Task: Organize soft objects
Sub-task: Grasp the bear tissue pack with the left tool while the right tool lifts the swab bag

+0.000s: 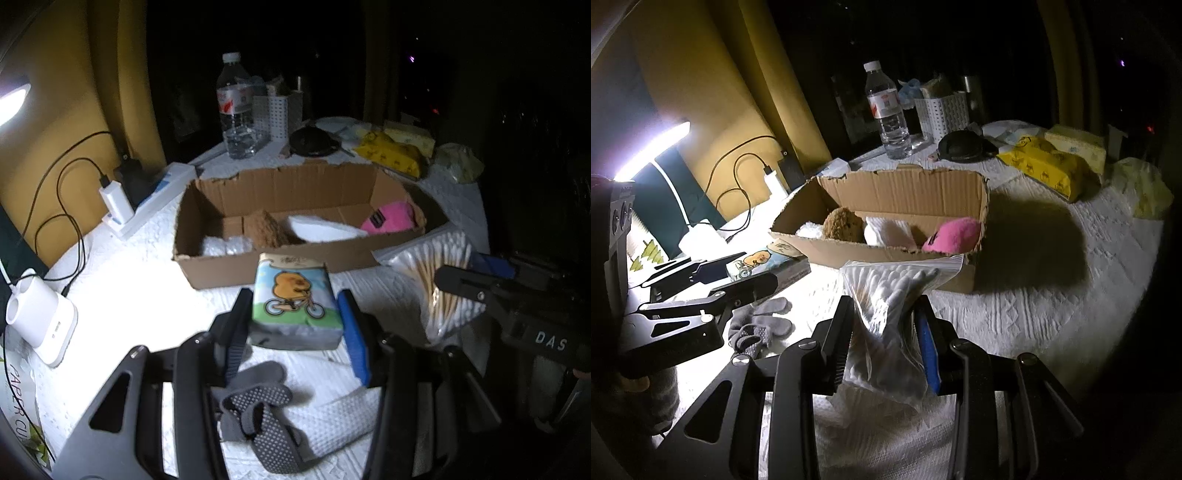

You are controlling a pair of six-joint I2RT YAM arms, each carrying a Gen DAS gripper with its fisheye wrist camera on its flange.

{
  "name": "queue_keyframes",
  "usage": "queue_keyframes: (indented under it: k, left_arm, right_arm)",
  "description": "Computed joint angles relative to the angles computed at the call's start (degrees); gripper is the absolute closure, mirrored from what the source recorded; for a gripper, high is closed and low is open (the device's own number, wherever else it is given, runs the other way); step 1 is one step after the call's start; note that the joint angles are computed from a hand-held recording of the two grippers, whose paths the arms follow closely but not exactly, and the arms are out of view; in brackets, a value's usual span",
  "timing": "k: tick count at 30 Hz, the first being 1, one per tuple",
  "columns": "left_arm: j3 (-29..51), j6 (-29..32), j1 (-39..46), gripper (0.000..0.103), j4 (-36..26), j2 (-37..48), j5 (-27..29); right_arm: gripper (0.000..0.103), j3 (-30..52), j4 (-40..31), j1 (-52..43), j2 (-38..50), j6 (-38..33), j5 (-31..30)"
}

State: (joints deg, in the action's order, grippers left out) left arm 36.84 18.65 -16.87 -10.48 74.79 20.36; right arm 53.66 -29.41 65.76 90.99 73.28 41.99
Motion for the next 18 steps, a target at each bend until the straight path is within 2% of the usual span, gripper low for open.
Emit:
queue_keyframes:
  k: [18]
  left_arm:
    - [6.8,-0.6,2.1,0.055,1.0,4.9,1.2]
  right_arm:
    - [0.068,0.8,0.6,-5.3,-2.7,-7.1,-0.3]
